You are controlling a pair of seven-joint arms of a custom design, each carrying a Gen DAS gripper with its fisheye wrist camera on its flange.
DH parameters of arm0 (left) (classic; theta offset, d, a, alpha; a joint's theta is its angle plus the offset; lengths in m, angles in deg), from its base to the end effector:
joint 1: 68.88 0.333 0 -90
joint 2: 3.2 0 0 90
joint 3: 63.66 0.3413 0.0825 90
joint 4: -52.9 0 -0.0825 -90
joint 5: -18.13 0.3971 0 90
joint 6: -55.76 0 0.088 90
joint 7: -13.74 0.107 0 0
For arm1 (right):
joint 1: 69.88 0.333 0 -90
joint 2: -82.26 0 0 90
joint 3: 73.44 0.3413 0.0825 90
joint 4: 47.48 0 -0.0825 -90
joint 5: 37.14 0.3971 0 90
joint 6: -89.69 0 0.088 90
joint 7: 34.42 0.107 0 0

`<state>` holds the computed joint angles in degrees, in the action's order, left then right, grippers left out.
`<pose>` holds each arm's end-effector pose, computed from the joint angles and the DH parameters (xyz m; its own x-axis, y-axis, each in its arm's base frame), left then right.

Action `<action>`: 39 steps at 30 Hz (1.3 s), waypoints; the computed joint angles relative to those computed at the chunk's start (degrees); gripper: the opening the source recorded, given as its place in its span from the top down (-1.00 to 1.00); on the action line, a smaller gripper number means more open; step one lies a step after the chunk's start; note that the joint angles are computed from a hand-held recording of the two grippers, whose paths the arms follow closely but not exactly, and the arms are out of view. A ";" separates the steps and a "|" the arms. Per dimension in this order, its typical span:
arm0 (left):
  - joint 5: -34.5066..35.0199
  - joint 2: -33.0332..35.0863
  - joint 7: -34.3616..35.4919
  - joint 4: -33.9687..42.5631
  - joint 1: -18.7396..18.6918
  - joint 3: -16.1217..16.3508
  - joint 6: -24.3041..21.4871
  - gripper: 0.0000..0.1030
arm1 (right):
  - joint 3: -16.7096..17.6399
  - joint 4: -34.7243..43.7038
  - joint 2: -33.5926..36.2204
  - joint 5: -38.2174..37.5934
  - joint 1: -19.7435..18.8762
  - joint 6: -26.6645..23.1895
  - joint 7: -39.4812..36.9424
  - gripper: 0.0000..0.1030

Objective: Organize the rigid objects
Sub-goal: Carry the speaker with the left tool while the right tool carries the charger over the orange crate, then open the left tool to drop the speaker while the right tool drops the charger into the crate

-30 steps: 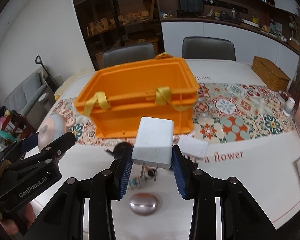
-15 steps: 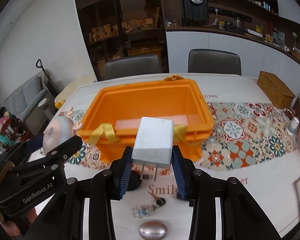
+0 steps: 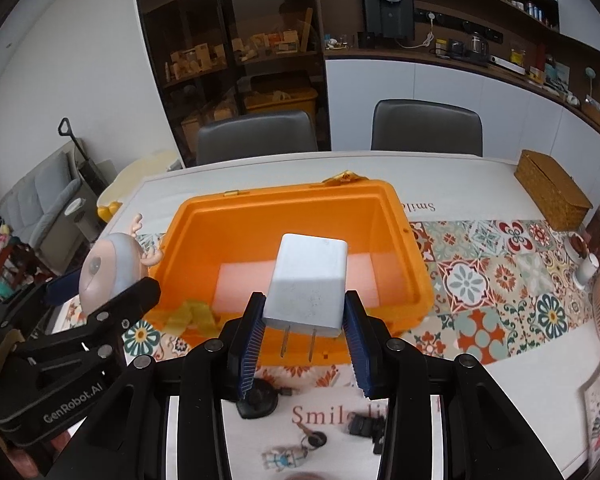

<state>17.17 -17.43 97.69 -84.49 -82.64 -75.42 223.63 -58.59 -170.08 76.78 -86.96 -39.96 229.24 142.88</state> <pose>0.4602 -0.2254 0.5191 -0.3470 -0.9371 0.0378 -0.6787 0.2231 -0.6997 0.3990 0.3982 0.5067 -0.1258 -0.9878 -0.0916 -0.6978 0.1537 -0.6996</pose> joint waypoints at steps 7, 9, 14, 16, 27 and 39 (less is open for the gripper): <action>2.58 5.06 -0.73 5.39 1.31 -0.68 -4.12 -0.45 | -2.26 4.12 4.08 5.94 -0.37 -0.08 -7.84 0.24; 2.53 6.53 -0.40 6.90 1.26 -0.57 -5.47 -0.45 | -2.98 4.71 5.02 8.26 -0.50 0.51 -10.03 0.24; 1.62 10.17 0.93 10.64 1.21 -0.35 -9.25 -0.45 | -4.42 6.65 7.85 13.22 -0.65 1.05 -15.01 0.24; 2.99 11.44 -0.01 11.88 1.44 -0.55 -10.63 -0.45 | -4.88 7.22 8.71 14.82 -0.58 0.98 -16.45 0.24; 8.22 17.28 -2.63 17.47 0.98 -0.62 -15.61 -0.45 | -6.84 11.12 13.78 23.51 -0.33 -0.87 -25.99 0.24; 10.32 20.83 -4.09 21.33 0.04 -0.23 -19.95 -0.56 | -8.33 14.51 16.36 26.34 0.29 -4.70 -31.34 0.24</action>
<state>27.49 3.39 93.60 -63.16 -82.60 -75.65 203.67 -66.92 -155.57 93.14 -60.62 -39.67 224.53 111.53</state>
